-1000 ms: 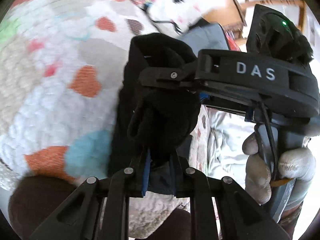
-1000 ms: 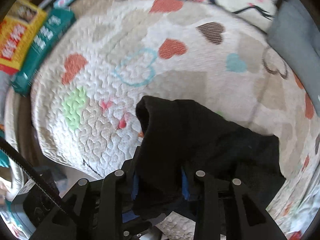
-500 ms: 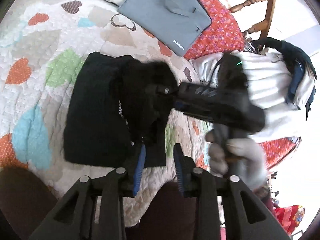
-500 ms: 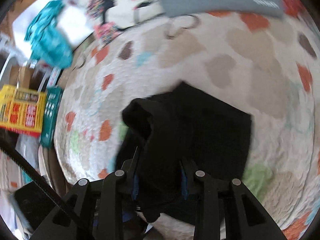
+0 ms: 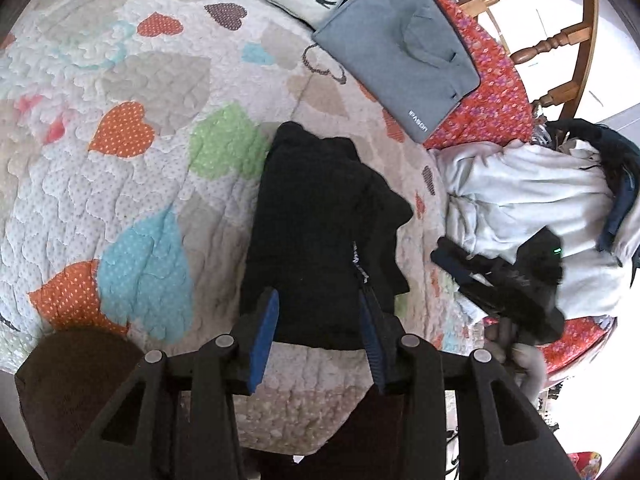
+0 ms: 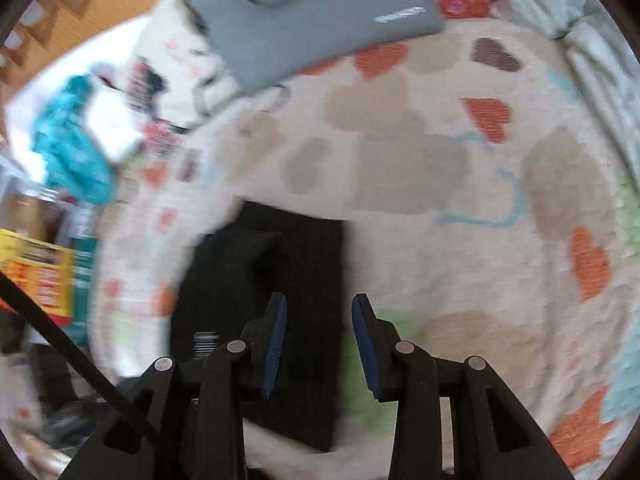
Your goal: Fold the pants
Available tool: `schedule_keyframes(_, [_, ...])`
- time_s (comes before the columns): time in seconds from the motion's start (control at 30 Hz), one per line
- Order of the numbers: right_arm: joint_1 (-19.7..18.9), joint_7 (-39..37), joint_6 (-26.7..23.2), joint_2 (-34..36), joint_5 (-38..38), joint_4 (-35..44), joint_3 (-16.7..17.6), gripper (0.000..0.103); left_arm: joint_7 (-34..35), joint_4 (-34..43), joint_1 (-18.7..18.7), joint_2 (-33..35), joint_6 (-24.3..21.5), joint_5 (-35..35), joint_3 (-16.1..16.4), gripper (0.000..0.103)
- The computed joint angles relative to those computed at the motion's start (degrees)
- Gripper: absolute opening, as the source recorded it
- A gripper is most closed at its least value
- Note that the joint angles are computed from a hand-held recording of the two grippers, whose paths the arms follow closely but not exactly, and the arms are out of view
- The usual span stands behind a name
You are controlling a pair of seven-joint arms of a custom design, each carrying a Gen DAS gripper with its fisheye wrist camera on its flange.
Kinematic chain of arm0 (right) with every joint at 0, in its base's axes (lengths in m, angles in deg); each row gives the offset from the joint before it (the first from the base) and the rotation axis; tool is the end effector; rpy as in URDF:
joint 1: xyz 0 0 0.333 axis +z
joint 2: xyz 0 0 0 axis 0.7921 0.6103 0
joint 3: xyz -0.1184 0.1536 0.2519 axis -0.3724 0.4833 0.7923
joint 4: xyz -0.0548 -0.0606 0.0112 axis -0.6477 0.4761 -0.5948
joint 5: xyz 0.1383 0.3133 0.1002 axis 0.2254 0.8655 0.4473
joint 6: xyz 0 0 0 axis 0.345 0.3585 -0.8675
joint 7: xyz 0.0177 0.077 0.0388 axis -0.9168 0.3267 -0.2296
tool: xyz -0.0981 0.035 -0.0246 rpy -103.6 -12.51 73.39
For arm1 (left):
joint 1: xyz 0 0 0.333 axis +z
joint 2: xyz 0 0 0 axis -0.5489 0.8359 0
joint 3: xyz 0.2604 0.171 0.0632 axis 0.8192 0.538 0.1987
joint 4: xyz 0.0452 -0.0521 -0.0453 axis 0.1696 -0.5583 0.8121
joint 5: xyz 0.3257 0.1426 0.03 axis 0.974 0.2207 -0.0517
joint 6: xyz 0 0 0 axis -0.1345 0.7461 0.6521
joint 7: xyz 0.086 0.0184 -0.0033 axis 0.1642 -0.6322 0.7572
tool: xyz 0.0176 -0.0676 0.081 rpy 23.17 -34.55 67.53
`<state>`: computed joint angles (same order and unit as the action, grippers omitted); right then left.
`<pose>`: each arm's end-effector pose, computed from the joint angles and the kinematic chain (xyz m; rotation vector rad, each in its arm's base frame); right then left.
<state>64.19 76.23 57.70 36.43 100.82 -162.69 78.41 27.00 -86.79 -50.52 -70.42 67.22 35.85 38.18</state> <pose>0.5423 0.1173 0.5314 -1.4920 1.9013 0.1003 0.5087 -0.3114 0.4918 1.9499 -1.7950 1.1192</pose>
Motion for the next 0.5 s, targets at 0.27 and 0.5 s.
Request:
schedule_keyframes(0.27, [1.6, 2.9, -1.2, 5.9, 0.6, 4.7, 2.9, 0.043, -1.2, -2.1, 0.0, -1.4, 1.0, 1.3, 0.4, 0.041])
schedule_keyframes(0.5, [2.4, 2.8, 3.0, 9.0, -0.1, 3.4, 6.0, 0.044, -1.2, -3.2, 0.2, -2.0, 1.4, 0.3, 0.8, 0.042])
